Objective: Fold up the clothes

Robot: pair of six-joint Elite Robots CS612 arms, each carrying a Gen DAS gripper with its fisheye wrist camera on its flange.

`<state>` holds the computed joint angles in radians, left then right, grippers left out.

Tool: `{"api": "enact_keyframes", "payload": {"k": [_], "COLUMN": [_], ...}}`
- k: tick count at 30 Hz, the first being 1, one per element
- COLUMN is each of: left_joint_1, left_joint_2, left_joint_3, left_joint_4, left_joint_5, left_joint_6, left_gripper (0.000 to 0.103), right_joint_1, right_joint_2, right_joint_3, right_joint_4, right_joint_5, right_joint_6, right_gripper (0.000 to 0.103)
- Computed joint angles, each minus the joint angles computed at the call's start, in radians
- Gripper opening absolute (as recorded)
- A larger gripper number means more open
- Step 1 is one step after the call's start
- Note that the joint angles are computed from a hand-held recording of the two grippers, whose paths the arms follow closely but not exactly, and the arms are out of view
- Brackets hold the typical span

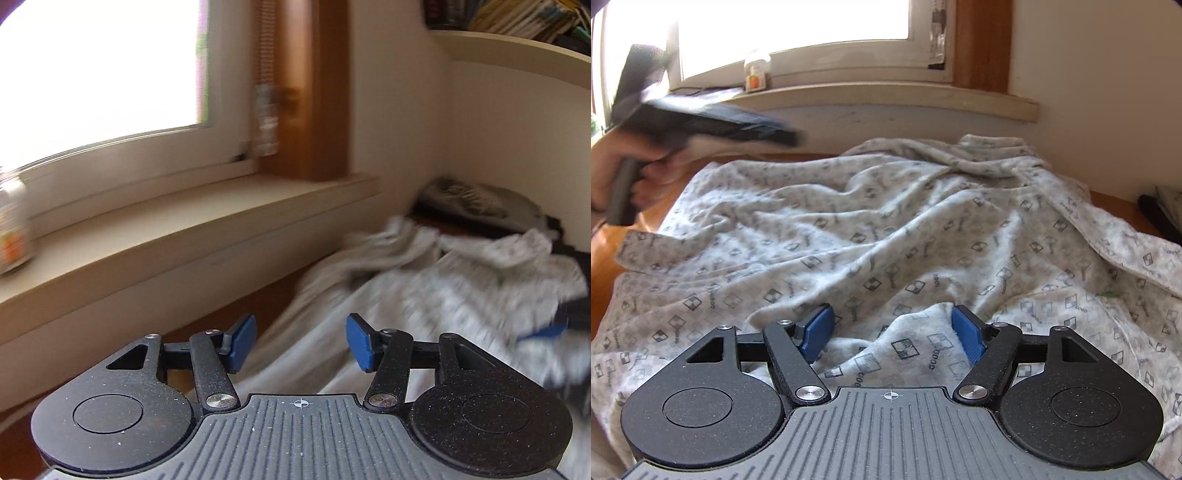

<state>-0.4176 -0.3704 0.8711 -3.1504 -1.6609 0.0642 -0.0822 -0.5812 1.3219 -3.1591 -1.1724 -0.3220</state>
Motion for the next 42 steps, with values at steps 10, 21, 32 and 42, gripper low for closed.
{"api": "enact_keyframes", "payload": {"k": [10, 21, 32, 42], "left_joint_1": [-0.015, -0.004, -0.002, -0.006], "left_joint_2": [0.123, 0.142, 0.145, 0.143], "left_joint_3": [-0.220, -0.250, -0.269, -0.267], "left_joint_4": [0.138, 0.187, 0.249, 0.255], "left_joint_5": [-0.104, -0.132, -0.117, -0.090], "left_joint_6": [0.022, -0.019, -0.054, -0.038], "left_gripper": [0.067, 0.069, 0.070, 0.071], "right_joint_1": [-0.010, -0.093, -0.121, -0.114], "right_joint_2": [-0.022, 0.090, 0.223, 0.149], "right_joint_3": [0.016, -0.243, -0.546, -0.410], "right_joint_4": [0.022, 0.021, 0.327, 0.343], "right_joint_5": [0.037, -0.135, -0.114, -0.002], "right_joint_6": [-0.037, 0.128, 0.133, -0.057], "right_gripper": [0.067, 0.059, 0.051, 0.046]}}
